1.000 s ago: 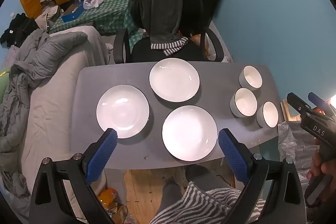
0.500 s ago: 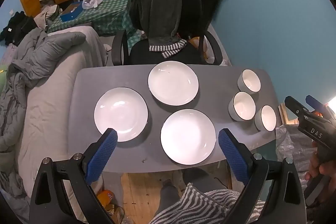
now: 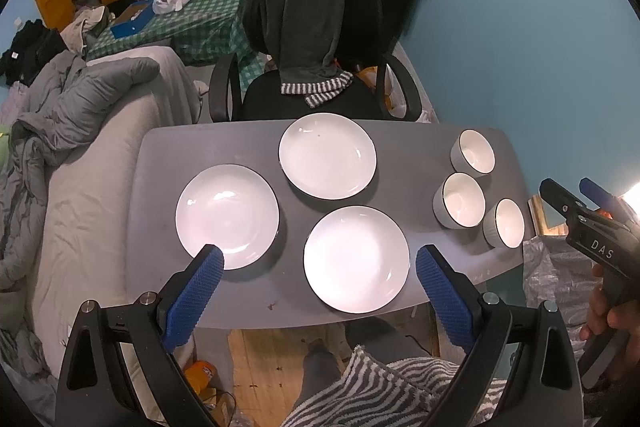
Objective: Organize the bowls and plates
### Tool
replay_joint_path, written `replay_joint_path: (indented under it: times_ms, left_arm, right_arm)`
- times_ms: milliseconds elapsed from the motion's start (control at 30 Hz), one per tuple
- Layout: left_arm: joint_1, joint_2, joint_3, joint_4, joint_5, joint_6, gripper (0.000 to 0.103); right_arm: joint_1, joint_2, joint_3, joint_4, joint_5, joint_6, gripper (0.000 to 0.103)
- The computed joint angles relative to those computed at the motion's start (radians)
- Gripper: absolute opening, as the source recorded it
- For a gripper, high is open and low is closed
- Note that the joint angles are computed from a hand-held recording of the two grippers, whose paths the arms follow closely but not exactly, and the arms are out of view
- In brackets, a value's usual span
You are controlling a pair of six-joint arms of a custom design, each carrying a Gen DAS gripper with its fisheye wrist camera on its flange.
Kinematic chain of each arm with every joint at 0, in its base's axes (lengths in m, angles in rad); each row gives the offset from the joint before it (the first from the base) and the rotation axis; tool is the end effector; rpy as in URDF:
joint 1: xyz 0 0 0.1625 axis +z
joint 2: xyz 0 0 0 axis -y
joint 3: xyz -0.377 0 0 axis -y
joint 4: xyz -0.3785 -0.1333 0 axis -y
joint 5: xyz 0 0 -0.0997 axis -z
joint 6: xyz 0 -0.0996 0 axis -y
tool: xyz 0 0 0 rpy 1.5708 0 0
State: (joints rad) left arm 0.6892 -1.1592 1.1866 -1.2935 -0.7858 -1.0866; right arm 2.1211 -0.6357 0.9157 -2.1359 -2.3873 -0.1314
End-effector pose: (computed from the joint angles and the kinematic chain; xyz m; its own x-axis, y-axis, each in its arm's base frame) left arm -0.3360 -0.5408 0.4005 -0.7848 -0.2200 -0.5794 0.0894 0.8849 -0.4571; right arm 0.4607 -0.6348 0.2443 -0.6192 -0.2890 0.7302 -0.5880 0.7869 -0.1872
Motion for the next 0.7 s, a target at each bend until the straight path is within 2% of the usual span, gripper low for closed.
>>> replay_joint_path:
  times_ms: [700]
  left_arm:
    - [0.001,-0.001,0.005,-0.022,-0.008,0.025,0.098]
  right_arm:
    - [0.001,0.011,-0.017,0.017,0.0,0.004,0.098]
